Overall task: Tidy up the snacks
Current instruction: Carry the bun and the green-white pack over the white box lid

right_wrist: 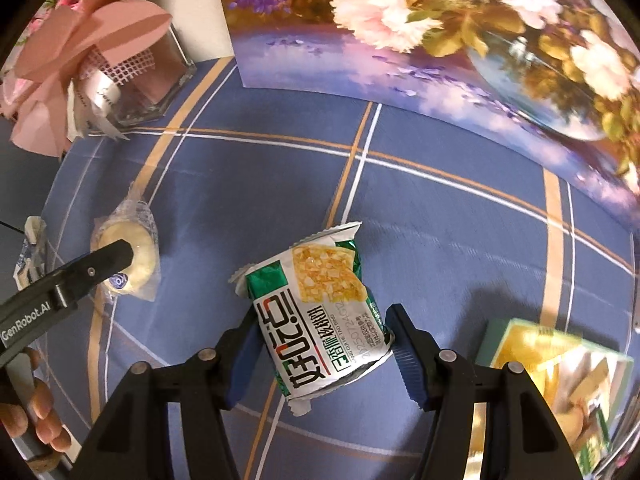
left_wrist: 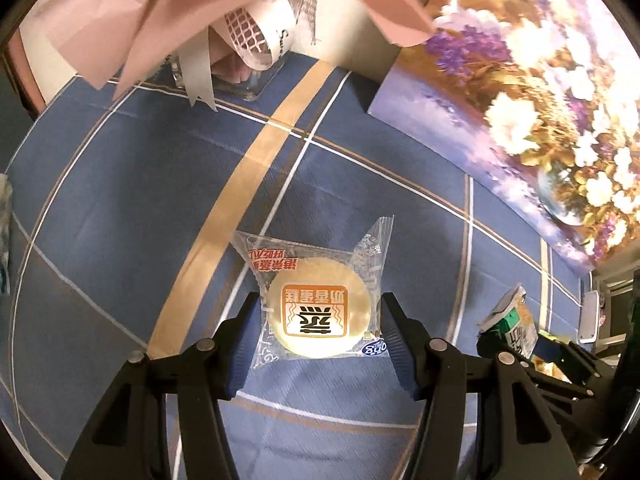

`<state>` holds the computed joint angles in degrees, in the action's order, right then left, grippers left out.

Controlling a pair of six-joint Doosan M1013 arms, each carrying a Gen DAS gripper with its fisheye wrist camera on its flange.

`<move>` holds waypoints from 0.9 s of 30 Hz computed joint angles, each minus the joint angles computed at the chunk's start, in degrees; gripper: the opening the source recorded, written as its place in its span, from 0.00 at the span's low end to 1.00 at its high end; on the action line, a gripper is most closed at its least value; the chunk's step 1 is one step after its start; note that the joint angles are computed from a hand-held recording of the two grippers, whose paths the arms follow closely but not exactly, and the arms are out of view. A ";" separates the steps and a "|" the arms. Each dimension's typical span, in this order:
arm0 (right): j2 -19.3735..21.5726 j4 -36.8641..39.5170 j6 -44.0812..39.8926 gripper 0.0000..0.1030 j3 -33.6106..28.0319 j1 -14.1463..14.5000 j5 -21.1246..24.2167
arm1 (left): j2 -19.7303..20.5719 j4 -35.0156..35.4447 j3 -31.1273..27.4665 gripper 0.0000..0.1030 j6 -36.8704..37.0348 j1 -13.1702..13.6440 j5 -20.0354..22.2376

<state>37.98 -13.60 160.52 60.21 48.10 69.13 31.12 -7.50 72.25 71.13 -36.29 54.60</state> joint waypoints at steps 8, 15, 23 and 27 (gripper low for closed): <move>-2.69 -3.33 8.51 0.62 2.24 2.74 0.04 | -5.86 0.08 5.61 0.58 -2.61 -1.09 -4.55; -3.38 -7.47 16.53 0.62 2.64 5.35 2.05 | -9.40 0.81 9.17 0.58 -4.26 -2.43 -7.83; -5.28 -10.54 25.93 0.62 5.26 7.99 3.03 | -12.76 0.67 12.53 0.58 -6.70 -4.12 -11.96; -6.27 -11.61 28.16 0.62 6.39 9.14 4.84 | -13.96 0.67 13.52 0.58 -7.03 -5.36 -13.05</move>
<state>31.72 -25.21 188.68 66.60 57.24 73.98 17.16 -6.84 85.77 64.10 -41.64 41.55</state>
